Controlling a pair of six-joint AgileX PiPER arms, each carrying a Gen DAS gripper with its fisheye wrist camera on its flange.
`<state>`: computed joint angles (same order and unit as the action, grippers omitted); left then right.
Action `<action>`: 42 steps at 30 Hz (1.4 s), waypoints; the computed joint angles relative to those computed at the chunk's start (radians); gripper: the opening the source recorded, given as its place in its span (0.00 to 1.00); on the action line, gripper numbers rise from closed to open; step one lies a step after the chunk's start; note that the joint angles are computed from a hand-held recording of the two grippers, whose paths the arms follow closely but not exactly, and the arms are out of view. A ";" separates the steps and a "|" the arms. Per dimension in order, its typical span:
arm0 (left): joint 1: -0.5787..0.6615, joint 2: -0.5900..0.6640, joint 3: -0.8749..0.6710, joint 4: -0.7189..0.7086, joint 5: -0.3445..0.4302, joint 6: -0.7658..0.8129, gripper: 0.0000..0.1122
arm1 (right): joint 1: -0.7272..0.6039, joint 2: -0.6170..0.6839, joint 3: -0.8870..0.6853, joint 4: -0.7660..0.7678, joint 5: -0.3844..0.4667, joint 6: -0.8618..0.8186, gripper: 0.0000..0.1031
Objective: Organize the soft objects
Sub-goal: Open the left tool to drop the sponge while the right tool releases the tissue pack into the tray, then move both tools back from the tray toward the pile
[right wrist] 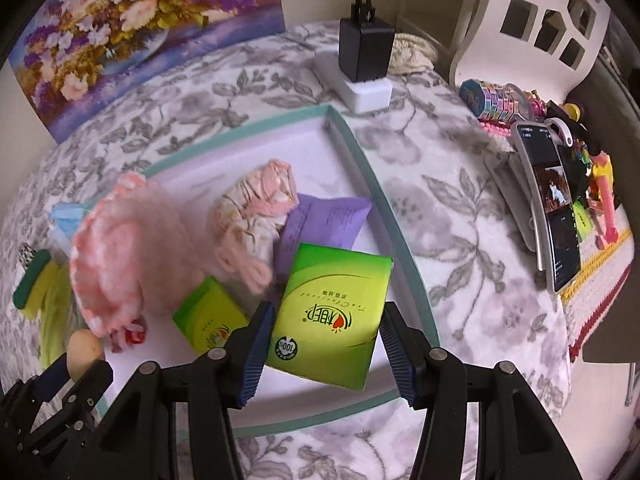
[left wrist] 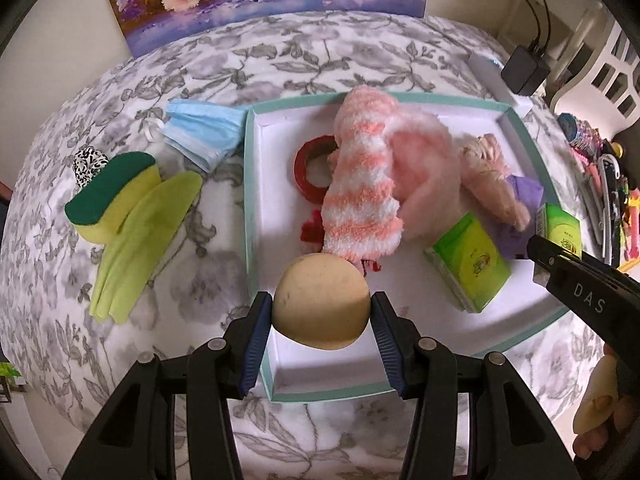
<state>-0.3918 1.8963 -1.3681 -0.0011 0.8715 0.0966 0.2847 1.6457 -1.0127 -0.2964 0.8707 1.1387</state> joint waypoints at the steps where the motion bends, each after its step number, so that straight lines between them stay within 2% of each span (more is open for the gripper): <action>1: 0.000 0.002 0.000 0.003 0.000 -0.003 0.46 | 0.000 0.004 0.000 0.003 0.001 -0.006 0.55; 9: 0.015 0.031 -0.025 -0.018 0.032 0.003 0.47 | -0.001 0.018 0.001 0.019 -0.009 -0.028 0.55; 12: 0.018 0.032 -0.030 -0.022 0.042 0.007 0.53 | 0.001 0.017 0.000 0.018 -0.013 -0.031 0.55; 14: 0.017 0.031 -0.030 -0.021 0.043 0.005 0.53 | 0.003 0.018 -0.001 0.020 -0.016 -0.034 0.56; 16: 0.019 0.032 -0.033 -0.021 0.047 0.004 0.54 | 0.003 0.019 0.000 0.021 -0.022 -0.037 0.58; 18: 0.023 0.030 -0.037 -0.023 0.050 -0.001 0.54 | 0.000 0.023 0.000 0.019 -0.024 -0.040 0.70; 20: 0.032 0.026 -0.042 -0.030 0.054 0.002 0.54 | 0.001 0.027 -0.002 0.017 -0.021 -0.040 0.74; 22: 0.039 0.025 -0.046 -0.032 0.054 -0.001 0.60 | 0.001 0.028 -0.002 0.018 -0.023 -0.043 0.74; 23: 0.044 0.024 -0.050 -0.028 0.054 -0.011 0.69 | 0.001 0.029 -0.002 0.017 -0.023 -0.043 0.77; 24: 0.047 0.022 -0.052 -0.025 0.052 -0.018 0.71 | 0.000 0.029 -0.002 0.015 -0.023 -0.045 0.81; 26: 0.057 0.018 -0.056 -0.019 0.045 -0.027 0.72 | 0.001 0.031 -0.003 0.011 -0.022 -0.043 0.86; 28: 0.067 0.016 -0.062 -0.010 0.041 -0.039 0.72 | 0.004 0.031 -0.003 0.003 -0.022 -0.039 0.86; 30: 0.081 0.016 -0.064 -0.007 0.035 -0.051 0.77 | 0.010 0.031 -0.005 -0.007 -0.021 -0.032 0.88; 32: 0.096 0.017 -0.066 0.001 0.023 -0.076 0.82 | 0.016 0.031 -0.007 -0.019 -0.025 -0.025 1.00; 33: 0.101 0.017 -0.066 0.010 0.017 -0.089 0.87 | 0.022 0.028 -0.005 -0.032 -0.029 -0.015 1.00; 42: 0.164 0.019 -0.081 0.044 -0.026 -0.162 0.87 | 0.052 0.038 -0.028 -0.061 -0.029 0.005 1.00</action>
<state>-0.2283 1.9152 -1.4494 0.0426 0.8458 -0.0657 0.3372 1.6836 -1.0405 -0.3578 0.8419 1.1433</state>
